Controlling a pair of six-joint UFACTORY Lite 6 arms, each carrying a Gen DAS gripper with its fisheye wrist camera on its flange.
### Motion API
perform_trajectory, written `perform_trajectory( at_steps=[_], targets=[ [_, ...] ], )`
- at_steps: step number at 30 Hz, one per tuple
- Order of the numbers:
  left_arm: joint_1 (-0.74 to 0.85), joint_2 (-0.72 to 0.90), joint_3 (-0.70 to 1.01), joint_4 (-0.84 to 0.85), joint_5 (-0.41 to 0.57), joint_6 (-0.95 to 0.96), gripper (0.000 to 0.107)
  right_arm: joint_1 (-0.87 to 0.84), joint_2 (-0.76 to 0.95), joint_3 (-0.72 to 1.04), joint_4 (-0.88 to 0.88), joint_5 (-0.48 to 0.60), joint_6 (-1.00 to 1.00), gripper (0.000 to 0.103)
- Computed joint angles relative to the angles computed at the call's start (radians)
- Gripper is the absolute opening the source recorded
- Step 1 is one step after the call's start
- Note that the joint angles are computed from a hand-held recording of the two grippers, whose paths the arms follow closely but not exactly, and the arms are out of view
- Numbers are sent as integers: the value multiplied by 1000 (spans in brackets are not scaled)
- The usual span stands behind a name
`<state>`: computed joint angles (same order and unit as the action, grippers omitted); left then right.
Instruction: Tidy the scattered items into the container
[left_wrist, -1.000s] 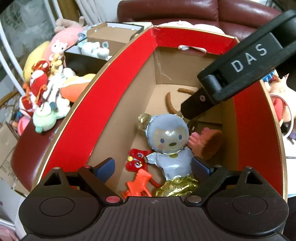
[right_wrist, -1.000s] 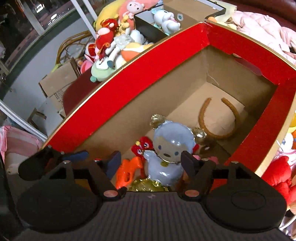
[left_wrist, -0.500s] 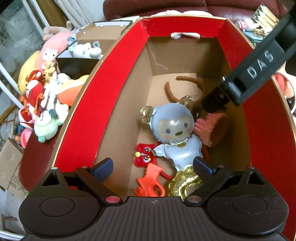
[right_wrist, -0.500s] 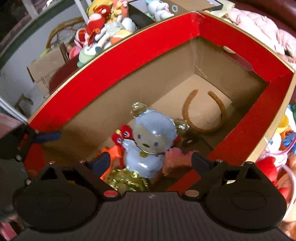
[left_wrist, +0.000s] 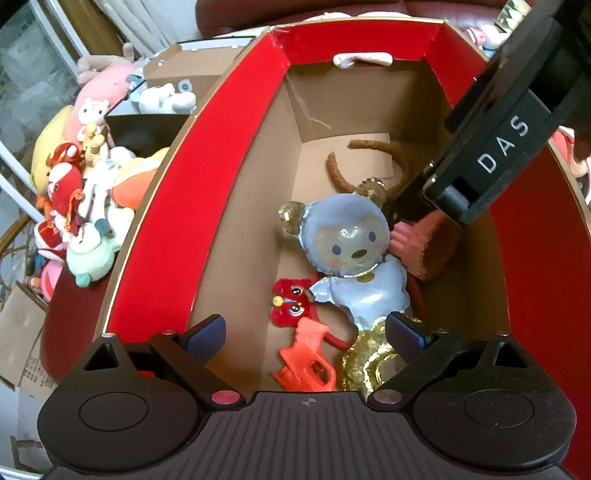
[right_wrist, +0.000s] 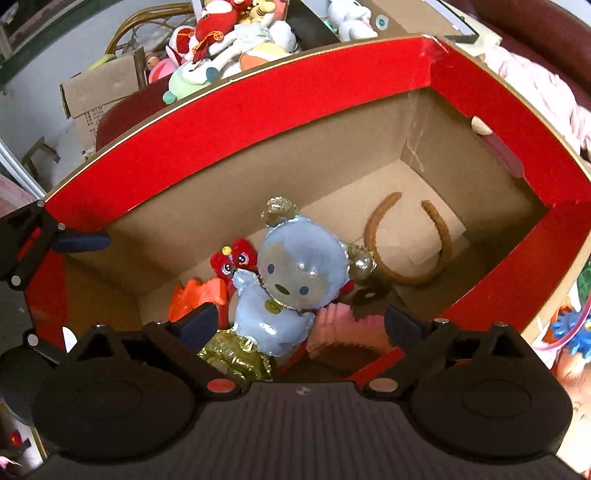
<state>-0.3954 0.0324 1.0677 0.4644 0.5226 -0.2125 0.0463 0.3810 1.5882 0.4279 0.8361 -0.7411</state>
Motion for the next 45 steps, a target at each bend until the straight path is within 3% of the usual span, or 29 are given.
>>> perform_trajectory(
  at_steps=[14, 22, 33, 45],
  targets=[
    [-8, 21, 7, -102, 11, 203, 97, 65, 44, -14, -95, -65, -54, 98],
    [-6, 21, -5, -165, 6, 277, 94, 102, 125, 48, -179, -39, 3, 99],
    [-31, 22, -14, -115, 5, 239, 94, 61, 160, 85, -97, 19, -74, 99],
    [-58, 36, -6, -33, 31, 152, 93, 68, 101, 2, -90, -76, -95, 99]
  ],
)
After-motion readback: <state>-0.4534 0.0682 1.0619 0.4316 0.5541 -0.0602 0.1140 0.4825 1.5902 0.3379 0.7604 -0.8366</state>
